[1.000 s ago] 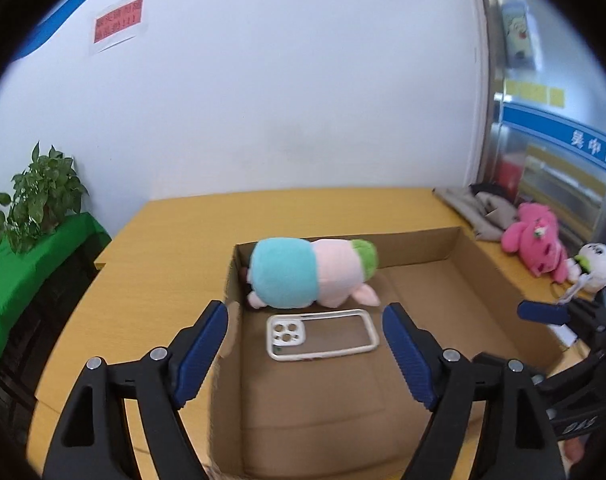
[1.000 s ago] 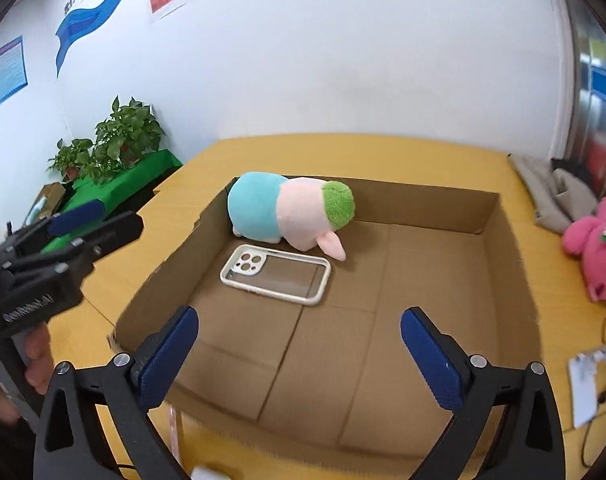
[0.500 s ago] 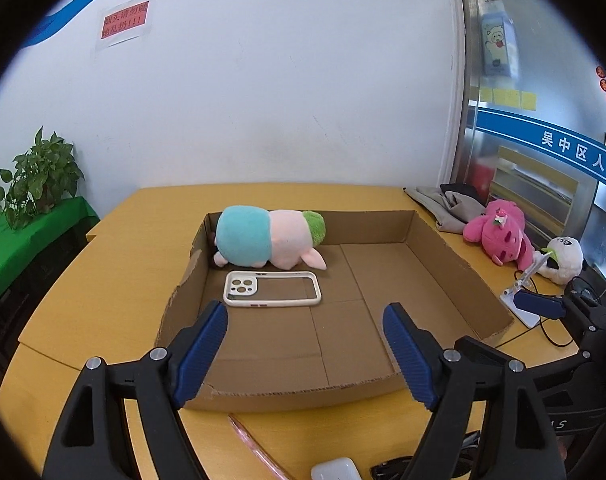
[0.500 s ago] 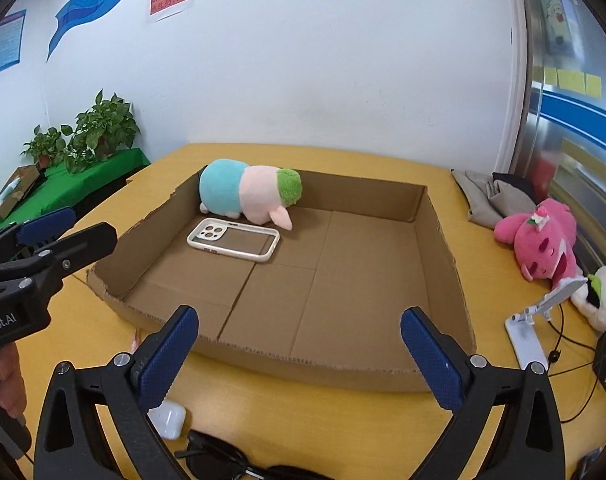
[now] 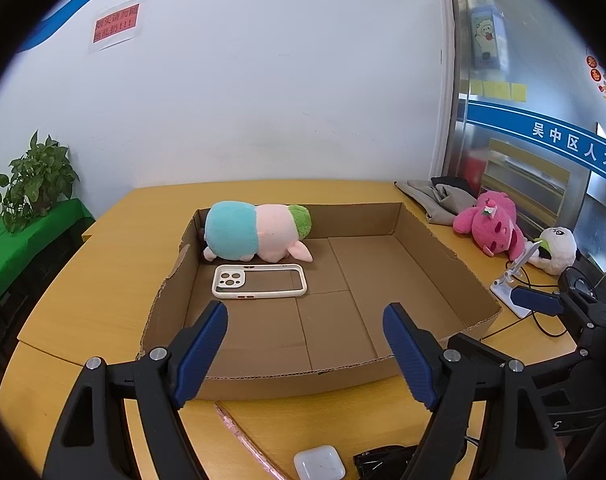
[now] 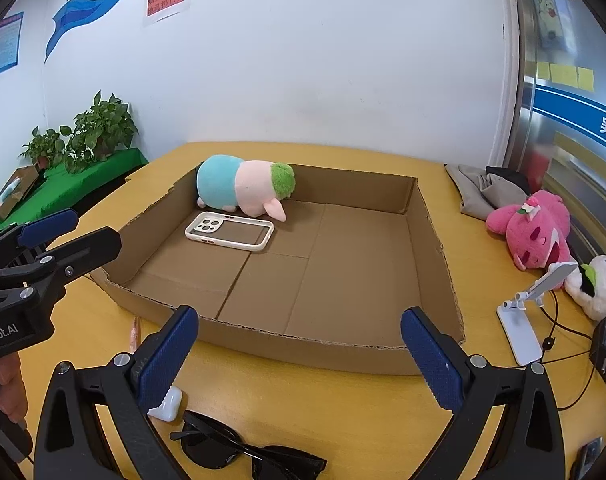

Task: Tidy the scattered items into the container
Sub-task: 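Move the right tool down toward the black sunglasses on the table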

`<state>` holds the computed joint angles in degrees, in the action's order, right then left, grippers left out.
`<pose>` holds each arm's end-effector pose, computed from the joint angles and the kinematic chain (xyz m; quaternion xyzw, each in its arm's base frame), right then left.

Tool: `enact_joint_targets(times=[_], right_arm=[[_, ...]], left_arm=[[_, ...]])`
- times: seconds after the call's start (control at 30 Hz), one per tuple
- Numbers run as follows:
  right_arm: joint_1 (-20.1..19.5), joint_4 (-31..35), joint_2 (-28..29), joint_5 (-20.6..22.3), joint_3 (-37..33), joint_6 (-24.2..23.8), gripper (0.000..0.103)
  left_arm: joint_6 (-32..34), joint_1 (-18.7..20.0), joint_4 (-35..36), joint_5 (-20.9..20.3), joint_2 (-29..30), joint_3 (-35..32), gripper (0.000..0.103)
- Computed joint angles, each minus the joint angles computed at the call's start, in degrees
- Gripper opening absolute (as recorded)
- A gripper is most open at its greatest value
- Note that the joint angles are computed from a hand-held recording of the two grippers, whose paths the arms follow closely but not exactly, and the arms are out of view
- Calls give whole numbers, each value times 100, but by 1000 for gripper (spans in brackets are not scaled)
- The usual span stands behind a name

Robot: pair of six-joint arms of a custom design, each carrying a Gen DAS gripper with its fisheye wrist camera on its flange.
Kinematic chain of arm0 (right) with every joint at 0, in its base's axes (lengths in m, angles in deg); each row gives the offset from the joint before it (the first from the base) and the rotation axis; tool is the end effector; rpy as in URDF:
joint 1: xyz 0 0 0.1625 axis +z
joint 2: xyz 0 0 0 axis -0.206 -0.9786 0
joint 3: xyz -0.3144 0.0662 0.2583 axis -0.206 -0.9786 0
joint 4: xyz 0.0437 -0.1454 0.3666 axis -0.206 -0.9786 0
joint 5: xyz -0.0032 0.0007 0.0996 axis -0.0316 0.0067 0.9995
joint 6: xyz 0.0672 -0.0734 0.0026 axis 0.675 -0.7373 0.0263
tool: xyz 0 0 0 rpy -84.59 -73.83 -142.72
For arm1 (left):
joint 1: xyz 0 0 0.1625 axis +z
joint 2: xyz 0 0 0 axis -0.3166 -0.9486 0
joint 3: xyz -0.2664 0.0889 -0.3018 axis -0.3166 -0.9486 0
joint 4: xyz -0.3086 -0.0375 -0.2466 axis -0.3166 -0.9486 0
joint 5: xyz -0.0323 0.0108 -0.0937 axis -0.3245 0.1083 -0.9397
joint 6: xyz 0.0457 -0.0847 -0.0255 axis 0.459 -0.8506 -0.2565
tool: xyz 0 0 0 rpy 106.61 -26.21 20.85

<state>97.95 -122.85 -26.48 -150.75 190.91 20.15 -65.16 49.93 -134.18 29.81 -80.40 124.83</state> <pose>0.0889 -0.4885 0.2076 0.3742 -0.8376 0.3189 0.2381 -0.2880 -0.4431 0.0199 0.1393 0.7950 -0.4844 0.3374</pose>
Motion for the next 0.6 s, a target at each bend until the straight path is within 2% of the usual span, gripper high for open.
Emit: enact_joint_targets(times=[0.6], right_arm=[[-56,-51,-80,-40,136,28,103]], left_arm=[[-457,-32,391,-107,-2,51,80]])
